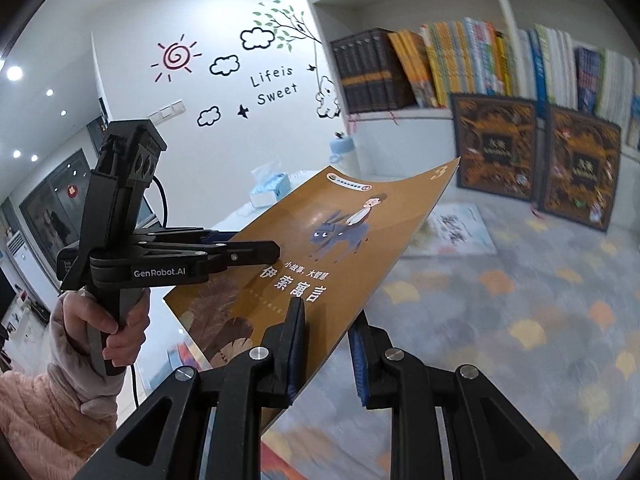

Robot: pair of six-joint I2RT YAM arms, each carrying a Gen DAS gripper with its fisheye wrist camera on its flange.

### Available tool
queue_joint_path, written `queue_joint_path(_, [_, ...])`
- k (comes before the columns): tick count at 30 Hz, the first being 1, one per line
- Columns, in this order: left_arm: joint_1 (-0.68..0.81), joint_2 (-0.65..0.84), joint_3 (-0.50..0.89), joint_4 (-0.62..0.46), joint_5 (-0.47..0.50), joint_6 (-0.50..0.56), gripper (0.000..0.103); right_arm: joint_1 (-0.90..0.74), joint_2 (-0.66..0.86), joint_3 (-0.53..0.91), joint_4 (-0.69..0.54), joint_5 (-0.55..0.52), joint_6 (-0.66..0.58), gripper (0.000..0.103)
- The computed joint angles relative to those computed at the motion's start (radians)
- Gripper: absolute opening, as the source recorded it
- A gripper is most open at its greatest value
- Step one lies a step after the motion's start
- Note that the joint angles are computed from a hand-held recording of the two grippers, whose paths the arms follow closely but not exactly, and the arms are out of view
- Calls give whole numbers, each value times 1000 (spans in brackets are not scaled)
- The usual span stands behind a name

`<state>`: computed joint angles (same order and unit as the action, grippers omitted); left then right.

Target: Organize books

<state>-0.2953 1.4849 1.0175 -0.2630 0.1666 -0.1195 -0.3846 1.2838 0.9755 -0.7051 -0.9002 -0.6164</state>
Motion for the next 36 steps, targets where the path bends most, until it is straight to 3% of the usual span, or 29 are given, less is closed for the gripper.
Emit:
queue_joint_path(8, [279, 25, 3, -42, 171, 137, 34, 387, -40, -102, 338, 241, 372, 21])
queue_joint_path(15, [421, 153, -4, 4, 251, 179, 34, 612, 77, -149, 530, 429, 520, 21])
queue_joint_path(19, [453, 231, 19, 5, 281, 202, 34, 641, 157, -144, 572, 453, 546, 21])
queue_joint_path(27, [444, 259, 10, 37, 251, 206, 34, 641, 242, -133, 592, 455, 568, 21])
queue_joint_path(36, [417, 240, -10, 66, 157, 218, 36, 645, 267, -148, 624, 439, 614, 21])
